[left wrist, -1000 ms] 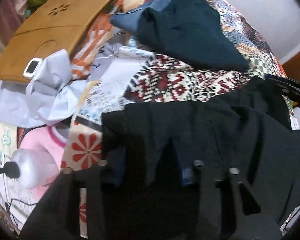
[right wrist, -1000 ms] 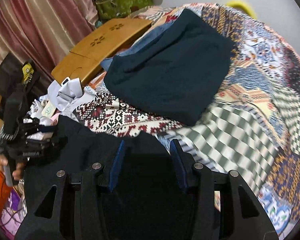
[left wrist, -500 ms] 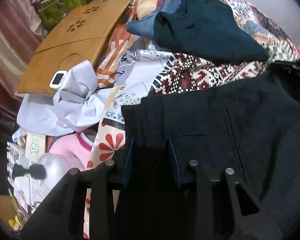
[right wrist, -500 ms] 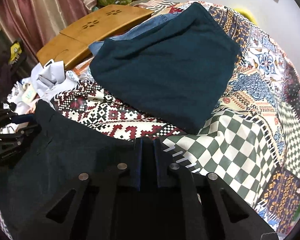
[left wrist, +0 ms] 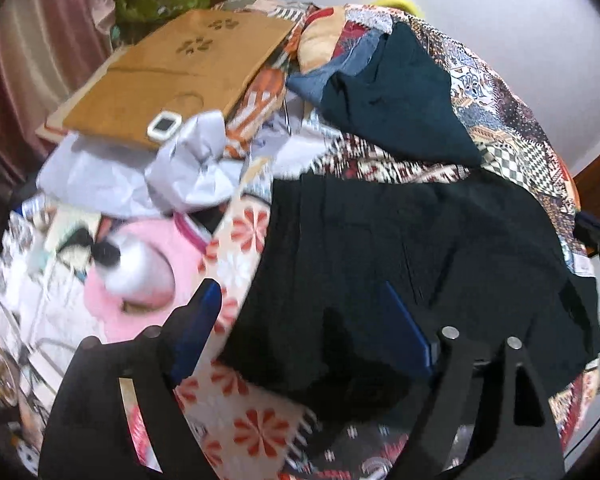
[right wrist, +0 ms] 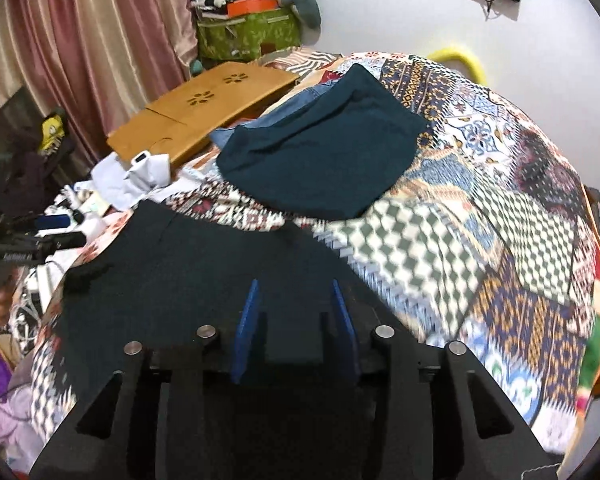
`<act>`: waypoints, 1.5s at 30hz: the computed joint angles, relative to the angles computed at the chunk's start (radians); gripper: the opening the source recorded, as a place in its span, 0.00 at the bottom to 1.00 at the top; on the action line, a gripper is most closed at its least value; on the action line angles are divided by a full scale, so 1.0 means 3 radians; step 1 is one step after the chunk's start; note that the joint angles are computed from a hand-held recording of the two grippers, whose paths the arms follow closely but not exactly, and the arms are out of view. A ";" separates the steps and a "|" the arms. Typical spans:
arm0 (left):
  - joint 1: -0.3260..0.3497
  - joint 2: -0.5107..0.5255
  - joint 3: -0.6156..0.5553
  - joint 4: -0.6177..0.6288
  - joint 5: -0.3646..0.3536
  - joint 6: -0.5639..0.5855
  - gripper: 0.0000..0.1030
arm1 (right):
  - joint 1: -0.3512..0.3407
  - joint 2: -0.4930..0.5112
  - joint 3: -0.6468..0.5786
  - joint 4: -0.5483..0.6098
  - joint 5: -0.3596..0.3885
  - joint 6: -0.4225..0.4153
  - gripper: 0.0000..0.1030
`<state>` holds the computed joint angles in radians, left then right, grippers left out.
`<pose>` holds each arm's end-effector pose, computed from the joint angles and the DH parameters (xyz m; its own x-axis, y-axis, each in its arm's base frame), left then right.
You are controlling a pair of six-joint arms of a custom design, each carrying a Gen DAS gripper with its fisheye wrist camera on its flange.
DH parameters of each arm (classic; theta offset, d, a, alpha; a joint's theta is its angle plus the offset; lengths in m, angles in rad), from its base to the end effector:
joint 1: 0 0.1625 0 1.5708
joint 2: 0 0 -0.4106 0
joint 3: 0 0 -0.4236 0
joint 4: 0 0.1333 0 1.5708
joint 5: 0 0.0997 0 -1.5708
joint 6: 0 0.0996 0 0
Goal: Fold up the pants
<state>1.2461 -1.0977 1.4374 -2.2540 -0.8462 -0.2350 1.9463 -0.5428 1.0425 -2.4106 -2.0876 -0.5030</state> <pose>-0.0362 -0.7322 0.3502 -0.8293 -0.1812 -0.5285 0.1103 0.8742 -0.4728 0.3886 -0.7565 0.1232 -0.5949 -0.5678 0.5689 -0.7219 0.6886 -0.0677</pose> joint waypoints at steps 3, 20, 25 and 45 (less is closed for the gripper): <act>0.0009 -0.0102 0.0134 0.0097 -0.0138 -0.0191 0.80 | -0.0007 -0.0265 0.0453 -0.0246 -0.0010 -0.0031 0.39; 0.0112 -0.0047 0.0063 0.0390 -0.0792 -0.0810 0.52 | -0.0218 -0.1027 0.1675 -0.0980 -0.0104 -0.0020 0.46; 0.0029 -0.0025 0.0102 0.0277 -0.0378 -0.0746 0.18 | -0.0304 -0.1114 0.1783 -0.1002 0.0096 0.0256 0.51; -0.0180 -0.0084 0.0599 -0.0166 0.0632 0.0123 0.26 | -0.0167 -0.0947 0.1456 -0.0820 -0.0011 0.0486 0.61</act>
